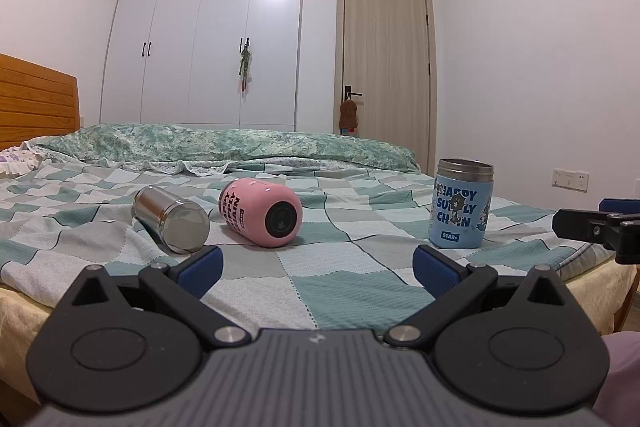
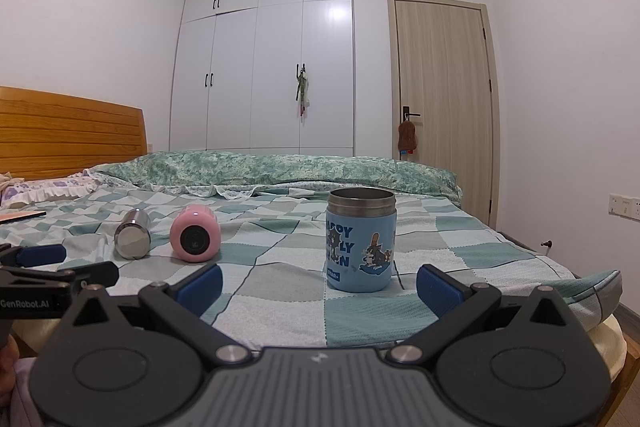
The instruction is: Flip cup upright
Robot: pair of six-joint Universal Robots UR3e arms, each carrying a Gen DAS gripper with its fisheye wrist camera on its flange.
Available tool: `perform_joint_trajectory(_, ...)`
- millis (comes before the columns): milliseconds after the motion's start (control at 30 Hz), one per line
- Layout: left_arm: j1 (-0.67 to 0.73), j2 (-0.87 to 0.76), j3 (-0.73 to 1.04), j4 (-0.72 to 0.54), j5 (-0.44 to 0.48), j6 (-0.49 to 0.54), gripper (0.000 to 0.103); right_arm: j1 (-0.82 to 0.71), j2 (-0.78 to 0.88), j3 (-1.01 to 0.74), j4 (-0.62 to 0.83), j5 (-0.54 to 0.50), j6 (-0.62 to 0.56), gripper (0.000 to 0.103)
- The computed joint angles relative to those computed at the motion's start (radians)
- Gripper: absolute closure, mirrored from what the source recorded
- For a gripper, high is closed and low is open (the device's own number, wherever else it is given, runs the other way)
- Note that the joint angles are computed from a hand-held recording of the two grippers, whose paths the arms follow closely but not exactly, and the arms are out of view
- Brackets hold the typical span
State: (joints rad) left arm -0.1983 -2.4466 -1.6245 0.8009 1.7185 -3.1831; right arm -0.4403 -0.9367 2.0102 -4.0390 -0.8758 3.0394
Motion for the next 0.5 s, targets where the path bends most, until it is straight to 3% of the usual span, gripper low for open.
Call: perform_joint_trajectory(500, 0.002, -0.003, -0.005, 0.021, -0.003, -0.012, 0.000, 0.000, -0.001, 0.001, 0.000, 0.000, -0.001, 0.000)
